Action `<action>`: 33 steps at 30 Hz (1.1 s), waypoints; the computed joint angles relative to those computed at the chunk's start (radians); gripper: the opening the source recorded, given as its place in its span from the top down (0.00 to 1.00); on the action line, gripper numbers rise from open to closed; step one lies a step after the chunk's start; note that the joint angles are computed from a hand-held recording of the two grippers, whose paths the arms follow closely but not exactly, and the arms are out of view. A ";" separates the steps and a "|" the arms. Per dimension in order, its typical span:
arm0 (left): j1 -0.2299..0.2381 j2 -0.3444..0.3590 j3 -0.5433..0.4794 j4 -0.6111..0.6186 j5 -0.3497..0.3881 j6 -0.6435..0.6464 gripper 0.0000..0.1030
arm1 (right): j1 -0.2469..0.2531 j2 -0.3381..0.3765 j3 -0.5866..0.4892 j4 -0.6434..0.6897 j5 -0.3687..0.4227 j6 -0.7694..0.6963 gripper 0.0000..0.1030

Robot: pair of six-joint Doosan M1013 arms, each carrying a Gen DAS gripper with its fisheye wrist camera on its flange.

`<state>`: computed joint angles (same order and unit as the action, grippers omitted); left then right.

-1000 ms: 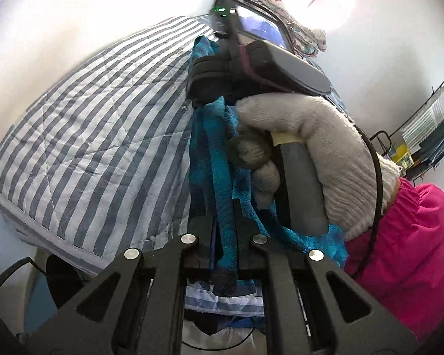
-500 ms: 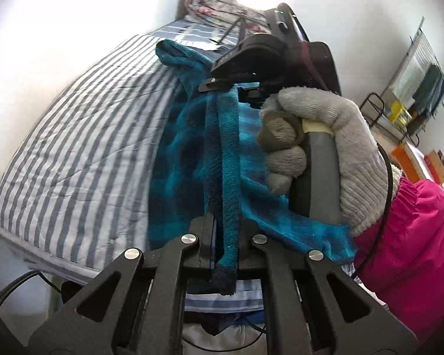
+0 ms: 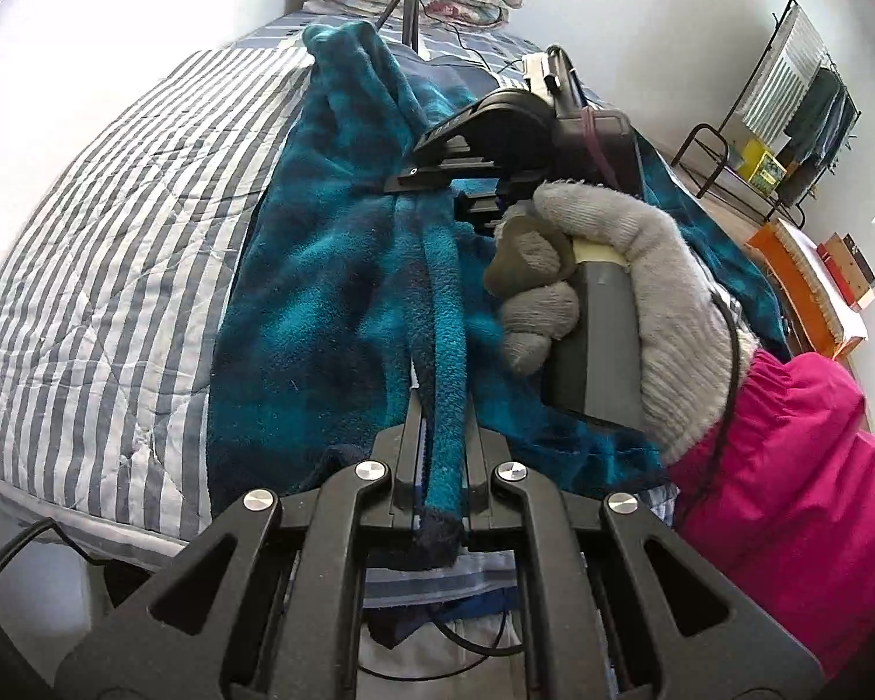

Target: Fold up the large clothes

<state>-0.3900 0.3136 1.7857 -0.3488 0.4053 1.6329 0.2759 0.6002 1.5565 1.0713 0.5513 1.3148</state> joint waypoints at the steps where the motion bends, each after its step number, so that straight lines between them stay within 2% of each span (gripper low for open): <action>1: 0.002 -0.004 0.004 -0.030 0.003 0.029 0.95 | 0.000 0.001 0.001 0.003 0.003 0.000 0.94; 5: 0.018 -0.028 0.024 -0.178 0.026 0.175 0.94 | 0.000 0.002 -0.004 -0.025 0.009 0.013 0.93; 6: 0.030 -0.036 0.032 -0.253 0.043 0.247 0.94 | 0.003 0.002 -0.005 -0.035 0.009 0.018 0.93; 8: 0.044 -0.059 0.052 -0.358 0.056 0.344 0.93 | 0.013 -0.001 -0.025 -0.123 0.006 0.079 0.89; 10: 0.058 -0.081 0.075 -0.425 0.048 0.409 0.91 | 0.021 -0.007 -0.041 -0.198 0.013 0.120 0.81; 11: 0.067 -0.091 0.087 -0.454 0.041 0.431 0.91 | 0.022 -0.011 -0.048 -0.226 0.025 0.117 0.72; 15: 0.109 -0.100 0.117 -0.570 0.017 0.467 0.91 | 0.033 -0.035 -0.077 -0.386 0.035 0.175 0.63; 19: 0.125 -0.084 0.103 -0.544 0.007 0.402 0.91 | 0.037 -0.035 -0.131 -0.548 0.047 0.258 0.60; 25: 0.111 -0.048 0.078 -0.411 -0.019 0.271 0.91 | 0.019 -0.010 -0.200 -0.665 0.035 0.302 0.59; 28: 0.109 -0.027 0.060 -0.364 -0.011 0.215 0.91 | 0.015 0.030 -0.262 -0.703 0.029 0.304 0.55; 33: 0.091 0.005 0.033 -0.225 -0.014 0.115 0.91 | 0.014 0.110 -0.380 -0.727 0.042 0.265 0.56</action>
<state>-0.2993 0.3189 1.8183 -0.5741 0.3917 1.7478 0.2898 0.7099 1.1765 0.3442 0.5928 1.5794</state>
